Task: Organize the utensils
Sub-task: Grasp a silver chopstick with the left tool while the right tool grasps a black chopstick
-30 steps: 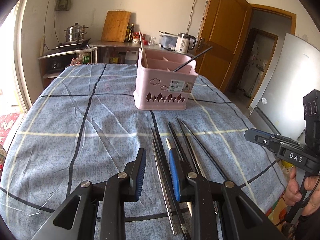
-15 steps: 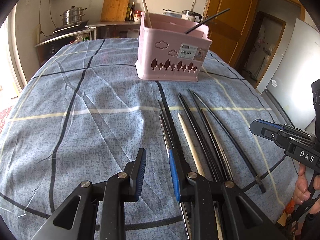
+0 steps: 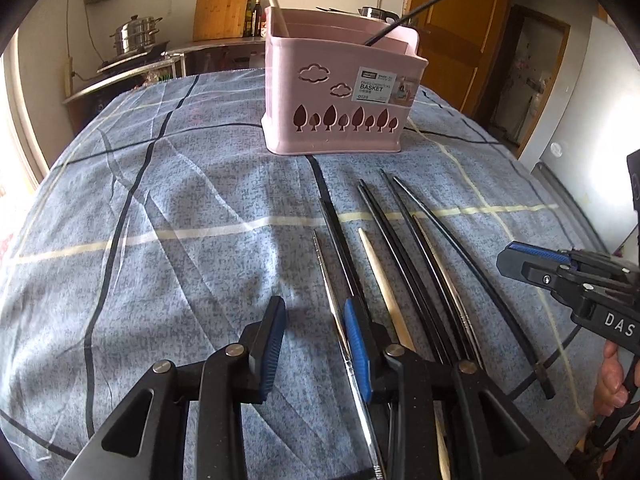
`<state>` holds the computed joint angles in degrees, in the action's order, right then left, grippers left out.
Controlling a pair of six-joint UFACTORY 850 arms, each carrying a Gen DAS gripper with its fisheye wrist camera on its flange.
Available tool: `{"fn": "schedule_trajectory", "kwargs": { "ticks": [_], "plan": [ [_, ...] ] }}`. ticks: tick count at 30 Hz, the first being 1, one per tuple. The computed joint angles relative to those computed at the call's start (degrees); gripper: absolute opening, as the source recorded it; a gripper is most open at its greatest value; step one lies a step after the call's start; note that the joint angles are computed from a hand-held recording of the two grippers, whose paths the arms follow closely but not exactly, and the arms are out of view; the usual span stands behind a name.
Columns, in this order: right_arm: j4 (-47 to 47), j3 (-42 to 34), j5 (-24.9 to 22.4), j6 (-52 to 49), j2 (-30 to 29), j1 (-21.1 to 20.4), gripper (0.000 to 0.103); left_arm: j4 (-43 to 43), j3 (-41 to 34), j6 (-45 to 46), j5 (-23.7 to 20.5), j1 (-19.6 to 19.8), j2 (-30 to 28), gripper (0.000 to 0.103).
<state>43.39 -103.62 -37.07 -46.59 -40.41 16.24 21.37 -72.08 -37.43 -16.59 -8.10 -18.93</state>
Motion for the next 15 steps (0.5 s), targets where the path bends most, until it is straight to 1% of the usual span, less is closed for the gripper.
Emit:
{"fn": "schedule_trajectory", "kwargs": {
  "ticks": [2, 4, 5, 7, 12, 15],
  "plan": [
    [-0.7, -0.7, -0.1, 0.5, -0.5, 0.2, 0.016, 4.9, -1.2, -3.3, -1.7, -0.6, -0.9, 0.031],
    [-1.7, -1.7, -0.2, 1.2, -1.2, 0.4, 0.016, 7.2, -2.2, -4.8, -2.9, -0.7, -1.7, 0.029],
    [-2.6, -2.5, -0.3, 1.7, -1.7, 0.7, 0.016, 6.7, -2.5, -4.5, -3.2, -0.5, -1.9, 0.027],
    [-3.8, -3.9, -0.6, 2.5, -2.6, 1.0, 0.016, 5.2, -2.8, -3.5, -3.5, 0.0, -2.0, 0.018],
    [-7.2, -8.7, -2.1, 5.1, -5.7, 1.5, 0.016, -1.6, -2.8, 2.2, -3.1, 1.8, -1.7, 0.017],
    [-9.5, -12.5, -3.7, 7.3, -8.1, 1.9, 0.016, -9.4, -3.6, 9.4, -3.2, 3.0, -2.0, 0.017]
  ]
}}
